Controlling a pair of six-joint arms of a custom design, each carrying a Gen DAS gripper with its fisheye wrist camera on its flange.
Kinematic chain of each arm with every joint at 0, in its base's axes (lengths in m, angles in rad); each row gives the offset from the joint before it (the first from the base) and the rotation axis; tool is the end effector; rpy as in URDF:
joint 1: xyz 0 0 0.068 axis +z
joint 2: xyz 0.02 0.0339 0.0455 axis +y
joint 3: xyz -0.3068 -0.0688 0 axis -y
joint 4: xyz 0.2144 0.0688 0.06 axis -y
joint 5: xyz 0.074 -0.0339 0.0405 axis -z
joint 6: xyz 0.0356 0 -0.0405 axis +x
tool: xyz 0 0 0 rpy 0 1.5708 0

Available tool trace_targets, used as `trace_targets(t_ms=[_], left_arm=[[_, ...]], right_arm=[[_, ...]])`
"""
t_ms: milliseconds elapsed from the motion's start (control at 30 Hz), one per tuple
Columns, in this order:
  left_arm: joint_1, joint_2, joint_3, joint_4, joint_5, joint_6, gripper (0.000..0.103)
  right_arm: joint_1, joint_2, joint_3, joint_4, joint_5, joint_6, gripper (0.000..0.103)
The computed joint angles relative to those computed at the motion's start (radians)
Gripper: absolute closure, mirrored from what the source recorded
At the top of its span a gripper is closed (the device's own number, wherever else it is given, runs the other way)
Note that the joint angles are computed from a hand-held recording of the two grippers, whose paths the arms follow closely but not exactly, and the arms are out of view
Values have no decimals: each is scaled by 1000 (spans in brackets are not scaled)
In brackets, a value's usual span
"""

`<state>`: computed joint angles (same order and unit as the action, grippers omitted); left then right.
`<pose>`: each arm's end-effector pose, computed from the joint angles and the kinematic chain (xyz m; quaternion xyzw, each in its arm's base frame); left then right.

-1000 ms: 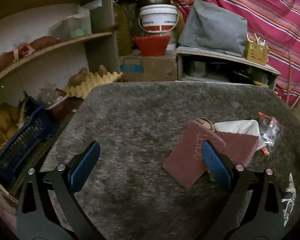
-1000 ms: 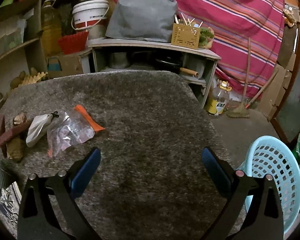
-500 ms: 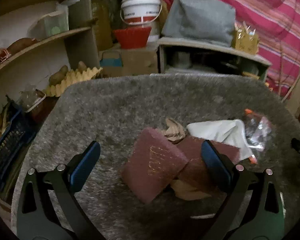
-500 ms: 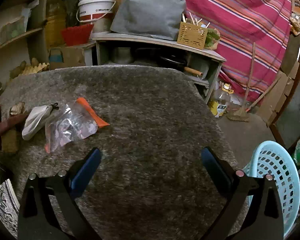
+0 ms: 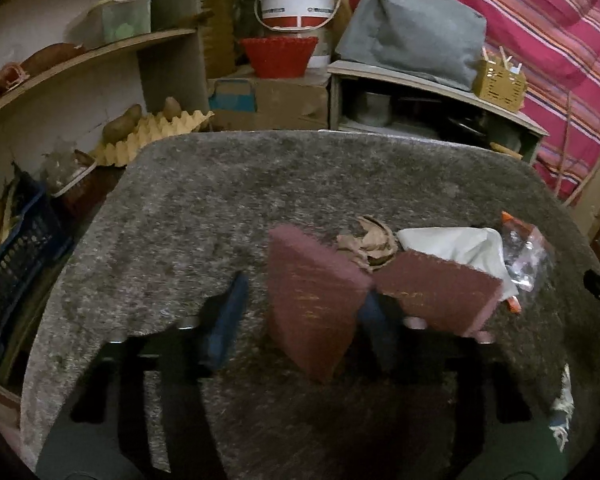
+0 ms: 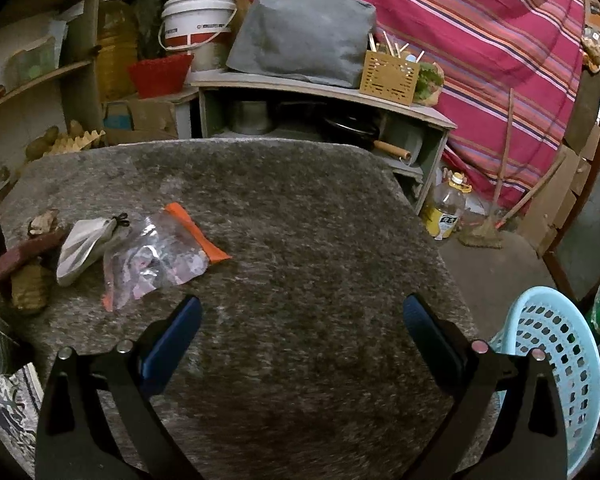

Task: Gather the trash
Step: 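Return to the table and grasp the maroon scouring pad with the left gripper, then grasp the clear zip bag with orange strip with the right gripper while the left holds the pad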

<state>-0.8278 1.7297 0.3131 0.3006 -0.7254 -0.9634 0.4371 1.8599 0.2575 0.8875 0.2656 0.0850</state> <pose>0.1561 -0.1350 0.1234 -0.1415 0.9034 0.0515 0.4016 0.2236 0.0942 0.1203 -0.1038 0.8975 -0.0102 0.4285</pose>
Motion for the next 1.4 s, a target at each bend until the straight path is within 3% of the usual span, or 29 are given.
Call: trace_targets(t_ms=[100, 133, 367, 567, 800, 1000, 1200, 1400], left_arm=[[-14, -18, -4, -9, -5, 2, 72], [-21, -24, -4, -12, -10, 5, 85], [-69, -72, -14, -102, -84, -47, 90], [-141, -197, -27, -312, -180, -183, 90], [-152, -322, -77, -451, -209, -288, 90], [-65, -343, -122, -378, -198, -204, 90], [70, -352, -193, -173, -139, -23, 90], [167, -329, -242, -4, -75, 88, 90]], right_arm=[[17, -6, -1, -7, 10, -1, 5], [25, -11, -5, -8, 16, -1, 5], [103, -67, -36, -17, 27, 27, 5], [205, -76, -23, -35, 107, 53, 5], [205, 0, 95, -114, 90, 95, 5], [211, 48, 231, -228, 112, 143, 5], [186, 120, 320, -282, 118, 171, 5], [164, 174, 376, -330, 83, 198, 5]])
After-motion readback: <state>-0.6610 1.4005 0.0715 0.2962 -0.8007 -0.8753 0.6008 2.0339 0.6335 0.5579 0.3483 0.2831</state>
